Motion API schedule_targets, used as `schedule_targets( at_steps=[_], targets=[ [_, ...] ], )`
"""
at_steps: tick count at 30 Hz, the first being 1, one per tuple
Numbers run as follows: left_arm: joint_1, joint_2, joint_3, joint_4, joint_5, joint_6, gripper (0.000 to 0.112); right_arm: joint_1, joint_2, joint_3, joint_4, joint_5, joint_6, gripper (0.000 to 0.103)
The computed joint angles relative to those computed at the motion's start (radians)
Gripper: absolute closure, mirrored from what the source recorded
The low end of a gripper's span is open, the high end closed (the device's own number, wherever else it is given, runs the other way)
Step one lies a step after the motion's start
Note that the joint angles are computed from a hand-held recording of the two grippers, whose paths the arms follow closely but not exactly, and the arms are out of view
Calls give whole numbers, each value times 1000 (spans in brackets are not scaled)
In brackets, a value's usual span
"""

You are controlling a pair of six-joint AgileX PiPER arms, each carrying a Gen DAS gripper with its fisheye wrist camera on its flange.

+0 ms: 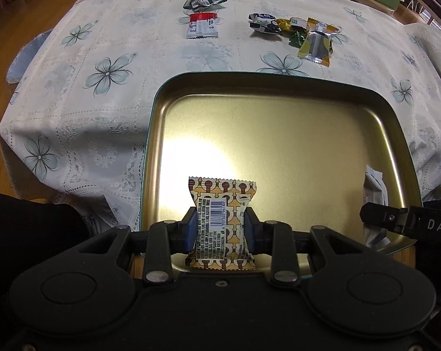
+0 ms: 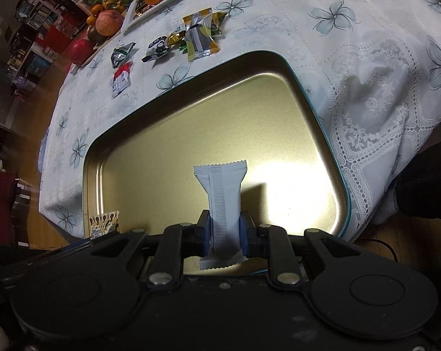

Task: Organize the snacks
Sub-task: 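Carry both held snack bars back over the gold tray with both tools, then open both tools to drop the two snack bars into the tray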

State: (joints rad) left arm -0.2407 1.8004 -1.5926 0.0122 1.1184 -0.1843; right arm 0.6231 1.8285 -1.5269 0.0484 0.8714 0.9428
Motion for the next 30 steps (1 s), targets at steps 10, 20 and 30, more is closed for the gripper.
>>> schedule_targets(
  at_steps=[10,20,30],
  targets=[
    [0,8,-14,-16,25,36,70,10,5,-9,-31,17,14,81],
    [-12,8,-19,-3,22,46,69,8,0,-3,-26,3,9,79],
    [-13,-8,-13,-5,-11,42,66,13,-9,6,-29,-6,8,79]
  ],
)
